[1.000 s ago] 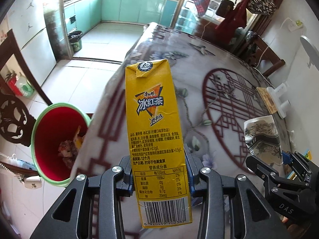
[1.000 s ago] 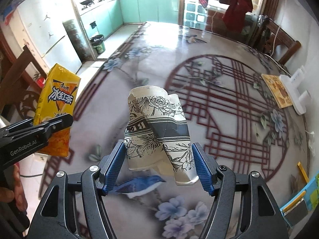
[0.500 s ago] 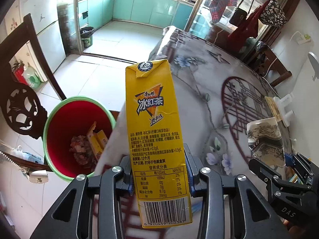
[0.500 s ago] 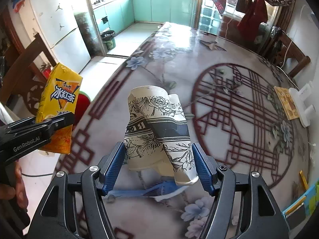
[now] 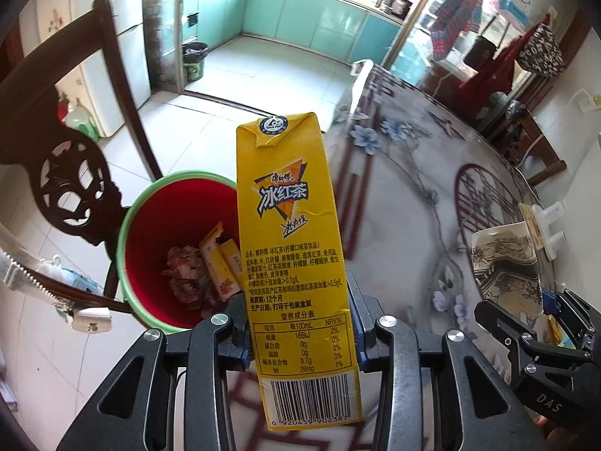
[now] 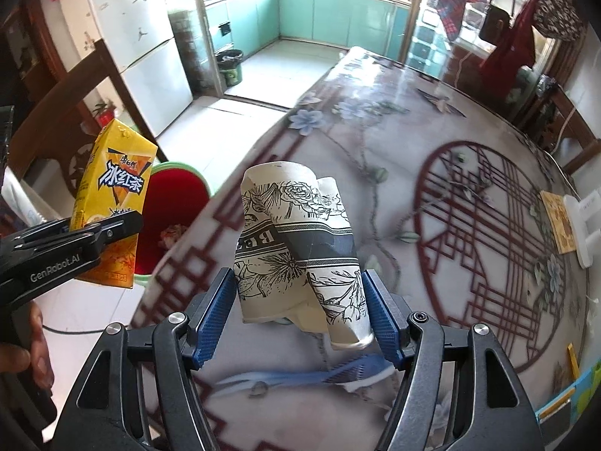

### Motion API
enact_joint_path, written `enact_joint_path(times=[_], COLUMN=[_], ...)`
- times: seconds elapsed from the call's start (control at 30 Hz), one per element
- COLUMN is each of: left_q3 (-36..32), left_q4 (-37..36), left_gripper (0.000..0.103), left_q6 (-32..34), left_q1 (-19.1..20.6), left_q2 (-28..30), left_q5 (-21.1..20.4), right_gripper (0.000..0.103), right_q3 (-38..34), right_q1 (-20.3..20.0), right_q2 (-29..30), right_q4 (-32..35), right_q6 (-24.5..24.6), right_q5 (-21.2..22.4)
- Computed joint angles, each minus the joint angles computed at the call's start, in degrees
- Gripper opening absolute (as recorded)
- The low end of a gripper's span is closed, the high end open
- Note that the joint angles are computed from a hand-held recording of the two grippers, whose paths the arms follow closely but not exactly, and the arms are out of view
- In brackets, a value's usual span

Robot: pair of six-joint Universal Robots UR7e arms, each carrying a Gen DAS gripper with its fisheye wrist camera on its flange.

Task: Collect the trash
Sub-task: 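Carry both items over the red bin and open both tools to drop them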

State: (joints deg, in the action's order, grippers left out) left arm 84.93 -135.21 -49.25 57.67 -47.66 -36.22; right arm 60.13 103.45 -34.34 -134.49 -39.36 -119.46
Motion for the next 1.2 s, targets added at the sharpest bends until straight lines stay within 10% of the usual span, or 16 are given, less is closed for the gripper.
enact_joint_path(times=[1.2], left_q3=[10.0], left_q4=[1.9], left_gripper=[0.036], left_q6=[-4.6], left_q1=[6.2], left_q2=[-10.6], left_q5=[-0.6], right_gripper=[0.067], right_q3=[-3.4], right_q1=[4.5], right_q2=[7.4], right_q4=[4.6], right_q6=[0.0], right_q5=[0.7])
